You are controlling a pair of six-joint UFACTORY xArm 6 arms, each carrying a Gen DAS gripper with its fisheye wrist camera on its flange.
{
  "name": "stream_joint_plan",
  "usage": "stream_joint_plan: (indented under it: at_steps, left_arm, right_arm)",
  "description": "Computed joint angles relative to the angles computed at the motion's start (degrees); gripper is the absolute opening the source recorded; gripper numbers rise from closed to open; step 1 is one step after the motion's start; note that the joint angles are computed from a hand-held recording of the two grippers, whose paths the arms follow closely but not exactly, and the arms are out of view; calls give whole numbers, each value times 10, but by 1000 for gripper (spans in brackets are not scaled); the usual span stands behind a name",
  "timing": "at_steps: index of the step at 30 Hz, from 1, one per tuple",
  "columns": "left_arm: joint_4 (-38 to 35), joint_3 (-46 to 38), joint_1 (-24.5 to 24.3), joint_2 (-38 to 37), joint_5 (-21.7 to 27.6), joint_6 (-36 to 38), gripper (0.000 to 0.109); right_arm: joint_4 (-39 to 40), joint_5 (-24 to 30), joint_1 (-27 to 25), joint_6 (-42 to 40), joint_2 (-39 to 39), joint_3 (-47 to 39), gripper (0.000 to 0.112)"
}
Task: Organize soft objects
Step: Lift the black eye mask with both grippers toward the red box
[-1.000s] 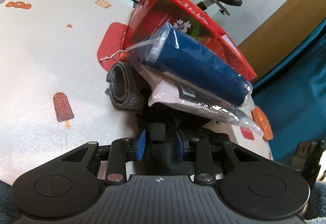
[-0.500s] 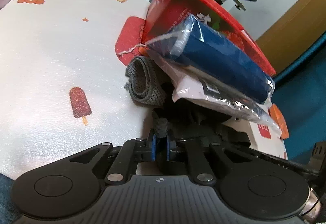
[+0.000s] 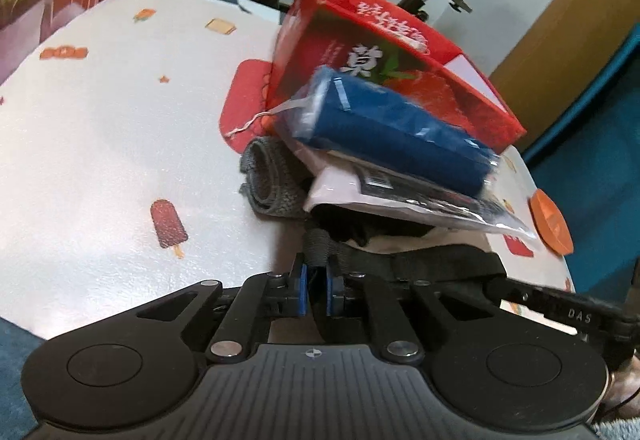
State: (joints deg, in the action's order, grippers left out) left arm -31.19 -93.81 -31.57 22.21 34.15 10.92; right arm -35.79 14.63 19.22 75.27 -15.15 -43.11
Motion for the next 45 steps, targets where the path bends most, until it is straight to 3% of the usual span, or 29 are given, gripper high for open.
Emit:
stream_joint_plan:
  at_steps: [16,21,36,45]
  left_arm:
    - [-71,80,-35,-92,-117,154,9]
    - [-140,78,-41,-102,-142,226,10]
    - [-187,-44,-33,-41,-104,232,10]
    - [-153,-123,-32,11,-87,210,10]
  right_arm:
    - [-128,-17,1,48,-73,1,7]
    - [-163,-24,-7,64,-86,-8,7]
    - [-200,-61,-46,58,-73,-69,7]
    - [-223,-73,-70,73,-64,-87,7]
